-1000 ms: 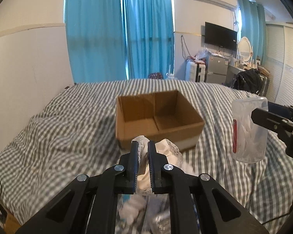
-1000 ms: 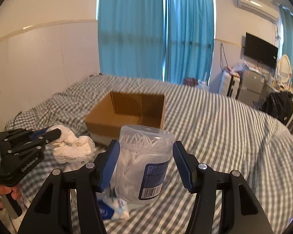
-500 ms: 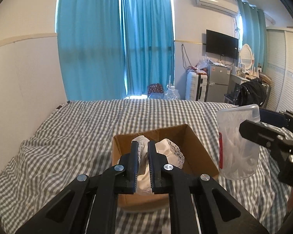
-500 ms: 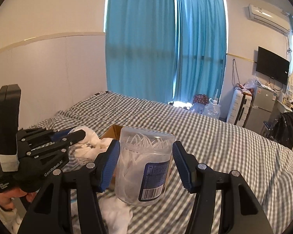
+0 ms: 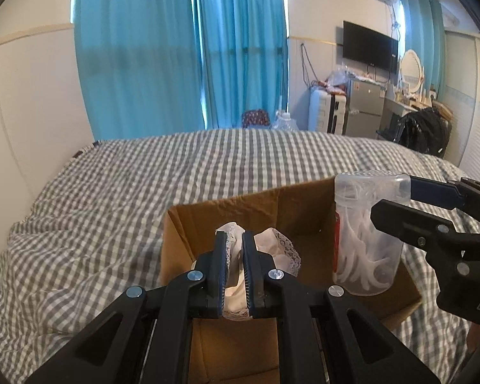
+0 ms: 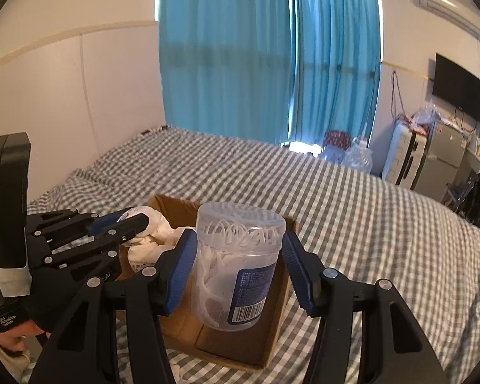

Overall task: Organize objects
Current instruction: 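Carry both items over the box and open both tools to drop them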

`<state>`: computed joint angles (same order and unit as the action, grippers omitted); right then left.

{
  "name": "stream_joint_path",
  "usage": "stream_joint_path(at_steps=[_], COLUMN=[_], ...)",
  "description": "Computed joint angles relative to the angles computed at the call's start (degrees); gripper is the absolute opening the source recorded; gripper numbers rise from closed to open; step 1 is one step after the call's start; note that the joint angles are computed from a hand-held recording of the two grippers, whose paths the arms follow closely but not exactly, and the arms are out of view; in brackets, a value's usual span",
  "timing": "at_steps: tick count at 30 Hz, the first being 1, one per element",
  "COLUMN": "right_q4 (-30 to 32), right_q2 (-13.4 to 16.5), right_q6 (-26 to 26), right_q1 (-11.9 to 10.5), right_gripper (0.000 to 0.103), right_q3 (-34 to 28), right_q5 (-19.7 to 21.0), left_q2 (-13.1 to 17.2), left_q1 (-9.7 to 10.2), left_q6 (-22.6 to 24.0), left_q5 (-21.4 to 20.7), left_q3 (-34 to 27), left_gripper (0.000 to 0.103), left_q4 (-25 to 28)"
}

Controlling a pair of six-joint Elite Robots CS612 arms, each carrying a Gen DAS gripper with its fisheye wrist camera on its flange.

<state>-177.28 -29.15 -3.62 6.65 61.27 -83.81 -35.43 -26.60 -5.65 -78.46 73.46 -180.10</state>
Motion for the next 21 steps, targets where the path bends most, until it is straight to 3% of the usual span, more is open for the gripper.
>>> stream_joint_path(at_steps=[5,12,13,15,16,17,21], right_q4=[2.30,0.05,-0.25,-1.25,-1.84,-2.49,-5.49], right_q2=[1.27,0.58,0.33,-0.43,-0.84,-1.36,-4.28], right_q6=[0.30,1.79,1.81,1.92,2.00,2.11,2.43], right_q1=[-0.53,-1.24,-1.26,-1.31,-1.30,-1.34,-1.30], right_gripper=[0.055,0.054,0.056,0.061,0.063,0.064,0.070], right_q3=[-1.48,0.08,0.45,1.66,2.30,3.00,6.96], right_q5=[1.28,2.90,2.64,2.17,1.86,1.49,0.98], left_q2=[1.05,0.17,-0.17,-1.05,-1.36,-1.89,-4.35], left_q1=[0.23,0.19,0.10,-0.31,-0.51,-0.77,-0.98], left_q6=[-0.37,-0.45,-0.23,0.40,0.48,0.41,-1.29], left_q5=[-1.90,-3.63,-3.62,-2.21,-1.35,-0.10,0.14], left_q3=[-0.92,0.06,0.42,1.72,2.09,2.99,5.96], left_gripper=[0.010,0.016,0.023,0.046,0.063,0.070,0.072], left_q4=[2.42,4.38,4.31,3.06,2.47,1.02,-1.30])
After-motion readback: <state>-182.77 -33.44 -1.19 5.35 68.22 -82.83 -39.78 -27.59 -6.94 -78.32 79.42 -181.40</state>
